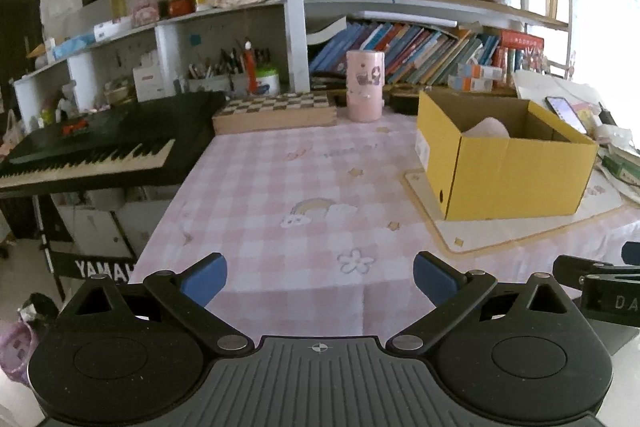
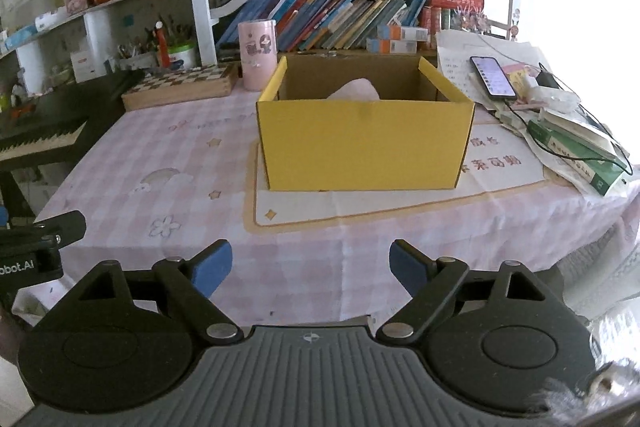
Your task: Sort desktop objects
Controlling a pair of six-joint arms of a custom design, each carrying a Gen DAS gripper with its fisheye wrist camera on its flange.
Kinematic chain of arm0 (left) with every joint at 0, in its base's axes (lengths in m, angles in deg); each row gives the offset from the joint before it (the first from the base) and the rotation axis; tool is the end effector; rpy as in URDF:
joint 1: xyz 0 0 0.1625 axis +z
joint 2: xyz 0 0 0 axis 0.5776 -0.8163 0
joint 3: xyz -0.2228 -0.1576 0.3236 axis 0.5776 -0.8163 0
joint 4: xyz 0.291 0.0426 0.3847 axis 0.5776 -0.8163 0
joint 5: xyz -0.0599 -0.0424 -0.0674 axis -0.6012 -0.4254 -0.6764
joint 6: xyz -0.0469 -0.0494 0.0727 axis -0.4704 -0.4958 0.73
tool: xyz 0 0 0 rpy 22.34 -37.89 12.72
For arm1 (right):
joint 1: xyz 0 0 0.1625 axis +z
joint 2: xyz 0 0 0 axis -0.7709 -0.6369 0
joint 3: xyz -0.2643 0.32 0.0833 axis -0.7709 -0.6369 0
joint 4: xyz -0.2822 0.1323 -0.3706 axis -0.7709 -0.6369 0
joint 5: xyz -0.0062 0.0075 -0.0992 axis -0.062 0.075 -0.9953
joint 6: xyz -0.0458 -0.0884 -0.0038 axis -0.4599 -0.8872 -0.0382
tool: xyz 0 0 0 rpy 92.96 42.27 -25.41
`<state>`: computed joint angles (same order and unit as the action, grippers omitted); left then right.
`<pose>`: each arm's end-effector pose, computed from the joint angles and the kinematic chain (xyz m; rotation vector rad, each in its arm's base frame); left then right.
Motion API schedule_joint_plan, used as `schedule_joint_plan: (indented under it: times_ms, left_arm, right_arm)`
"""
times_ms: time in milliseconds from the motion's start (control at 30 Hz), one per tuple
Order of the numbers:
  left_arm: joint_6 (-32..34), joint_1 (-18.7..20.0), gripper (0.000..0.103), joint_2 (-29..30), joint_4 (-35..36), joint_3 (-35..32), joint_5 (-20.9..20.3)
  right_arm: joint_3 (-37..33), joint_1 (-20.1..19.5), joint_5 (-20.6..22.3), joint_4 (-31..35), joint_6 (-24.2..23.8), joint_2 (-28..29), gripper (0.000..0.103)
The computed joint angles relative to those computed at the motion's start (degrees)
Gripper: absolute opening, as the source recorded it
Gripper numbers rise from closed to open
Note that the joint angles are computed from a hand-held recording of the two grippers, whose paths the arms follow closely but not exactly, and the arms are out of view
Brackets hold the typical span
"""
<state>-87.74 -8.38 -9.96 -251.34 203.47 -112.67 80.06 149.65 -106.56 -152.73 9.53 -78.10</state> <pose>-0.3353 -0.4160 0.0709 0.7565 2.1498 -1.0615 0.1300 -0.3670 0.2663 0.1869 -2.0739 1.1909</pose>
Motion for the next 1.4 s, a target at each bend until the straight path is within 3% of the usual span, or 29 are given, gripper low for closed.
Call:
schedule_joint_plan:
  times_ms: [433,867,1400]
  left_arm:
    - [-0.13,-0.42,0.101,-2.39,2.55,1.77,-0.59]
    - [-1.75,-0.33,0.103,-3.94,6.26,2.41,-2.12]
    - [-2.21,-0.15,0.103,-4.37,6.77,2.63,-2.81]
  right_arm:
    - [0.61,2.39,-3.31,-0.02,2.6,1.14,0.087]
    - [0.77,3.06,-3.96,-1.15,1.87,1.89,0.103]
    - [0.88,3.61,-4.83,-0.54,2.48,2.22,0.103]
